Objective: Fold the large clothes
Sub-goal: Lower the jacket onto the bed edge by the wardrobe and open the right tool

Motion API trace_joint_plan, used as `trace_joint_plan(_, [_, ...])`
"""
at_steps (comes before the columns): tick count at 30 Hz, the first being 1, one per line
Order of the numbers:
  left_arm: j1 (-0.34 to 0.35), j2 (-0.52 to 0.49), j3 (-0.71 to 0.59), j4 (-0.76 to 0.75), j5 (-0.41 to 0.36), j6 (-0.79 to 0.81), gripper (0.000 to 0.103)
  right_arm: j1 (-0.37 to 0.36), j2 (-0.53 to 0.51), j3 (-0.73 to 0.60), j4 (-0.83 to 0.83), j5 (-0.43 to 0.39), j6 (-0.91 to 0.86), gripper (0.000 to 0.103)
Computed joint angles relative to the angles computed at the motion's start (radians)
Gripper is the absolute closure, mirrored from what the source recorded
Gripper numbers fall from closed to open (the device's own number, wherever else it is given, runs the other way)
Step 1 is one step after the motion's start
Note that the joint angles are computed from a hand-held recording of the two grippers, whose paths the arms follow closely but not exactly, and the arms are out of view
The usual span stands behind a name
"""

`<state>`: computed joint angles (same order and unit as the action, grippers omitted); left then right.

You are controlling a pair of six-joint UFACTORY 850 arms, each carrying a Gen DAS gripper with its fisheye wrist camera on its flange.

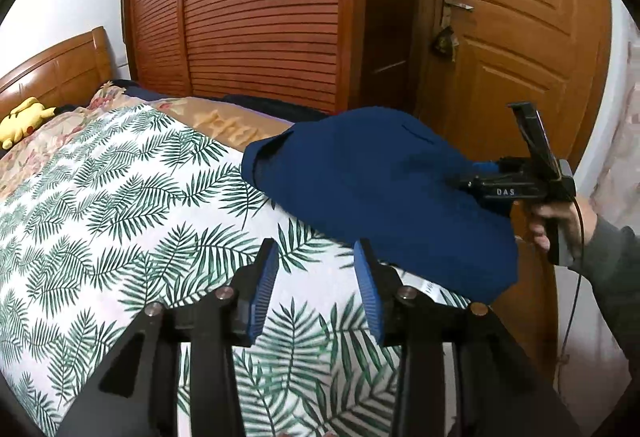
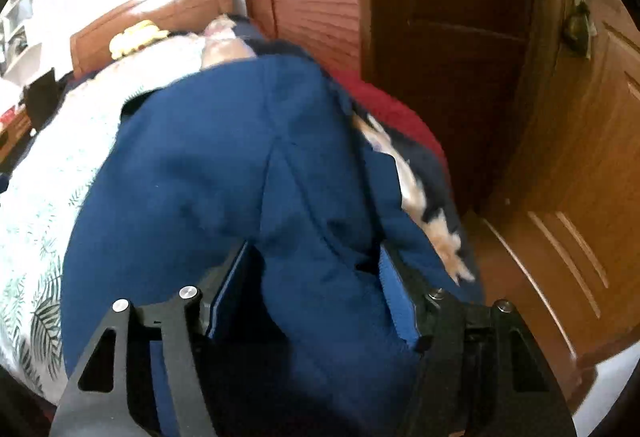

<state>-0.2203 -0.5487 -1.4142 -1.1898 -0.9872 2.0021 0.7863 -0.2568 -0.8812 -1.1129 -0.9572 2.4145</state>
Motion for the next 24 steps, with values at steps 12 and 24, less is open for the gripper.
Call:
trace_joint_plan(12, [0.066, 0.062, 0.08, -0.049, -0.052, 0.069, 0.063, 0.071, -0.007, -0.097, 0.043, -0.153, -0.104, 0.083])
trace_joint_plan(24, [0.171, 0.102, 0.108, -0.061, -0.107, 0.074, 0.062, 0.046, -0.096, -0.204, 0.184, -0.208, -0.204, 0.088])
